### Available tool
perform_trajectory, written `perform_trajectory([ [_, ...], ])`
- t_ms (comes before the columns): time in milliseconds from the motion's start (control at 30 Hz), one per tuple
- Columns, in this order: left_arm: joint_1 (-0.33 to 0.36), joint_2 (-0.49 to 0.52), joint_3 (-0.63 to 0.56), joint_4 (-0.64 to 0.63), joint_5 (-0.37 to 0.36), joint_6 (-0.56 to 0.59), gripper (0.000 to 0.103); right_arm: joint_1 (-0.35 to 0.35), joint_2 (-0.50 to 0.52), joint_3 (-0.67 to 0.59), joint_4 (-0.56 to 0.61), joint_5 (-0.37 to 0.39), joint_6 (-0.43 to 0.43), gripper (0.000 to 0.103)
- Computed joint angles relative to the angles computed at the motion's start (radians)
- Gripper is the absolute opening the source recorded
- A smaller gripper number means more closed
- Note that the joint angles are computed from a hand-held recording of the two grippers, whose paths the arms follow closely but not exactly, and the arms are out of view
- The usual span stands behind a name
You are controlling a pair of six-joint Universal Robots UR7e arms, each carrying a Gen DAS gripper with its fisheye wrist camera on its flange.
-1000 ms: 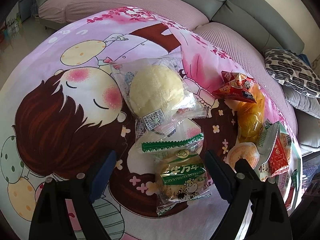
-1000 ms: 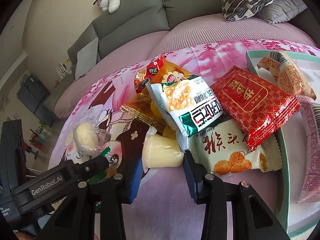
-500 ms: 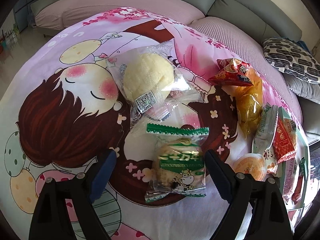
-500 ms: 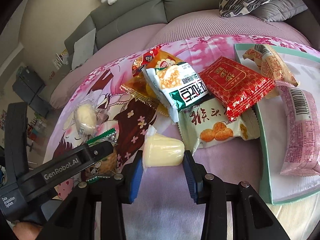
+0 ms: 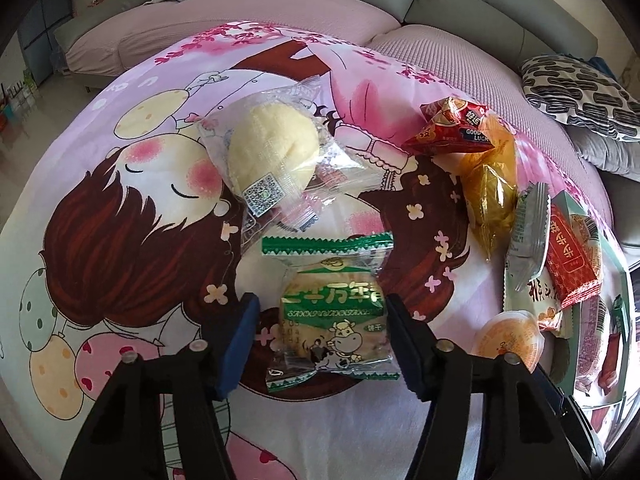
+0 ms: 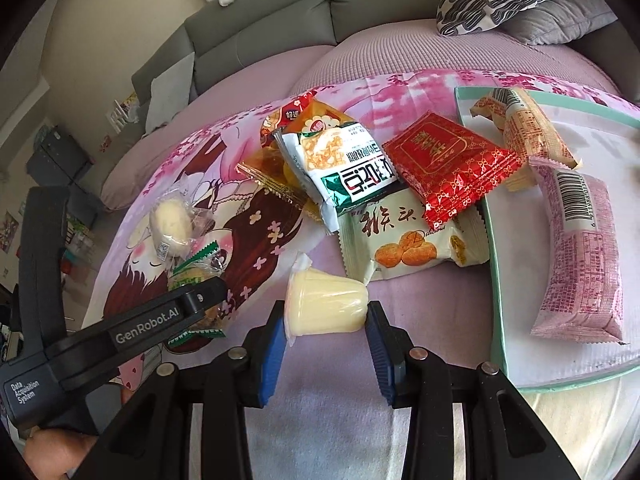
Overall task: Organize snacks
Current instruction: 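Carry the pudding cup and green biscuit pack over the green tray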
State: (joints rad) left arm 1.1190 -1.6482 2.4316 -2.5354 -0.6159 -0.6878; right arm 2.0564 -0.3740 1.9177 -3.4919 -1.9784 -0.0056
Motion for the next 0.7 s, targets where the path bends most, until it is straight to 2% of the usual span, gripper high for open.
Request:
perform_trajectory([
  [33, -0.001, -0.003, 0.001, -0.005, -0.005, 0.001, 0.052, -0.001, -0.002, 0.003, -0.002, 0.004, 0.000, 0.041],
  [400, -0.029, -0.021, 0.005, 0.007, -0.008, -0.016, 0.052, -0.003, -0.026, 0.028, -0.034, 0.046, -0.008, 0.039],
  [700, -0.121, -0.061, 0.020, 0.067, 0.049, -0.069, 0.052, 0.003, -0.057, 0.060, -0.107, 0.085, -0.028, 0.039],
])
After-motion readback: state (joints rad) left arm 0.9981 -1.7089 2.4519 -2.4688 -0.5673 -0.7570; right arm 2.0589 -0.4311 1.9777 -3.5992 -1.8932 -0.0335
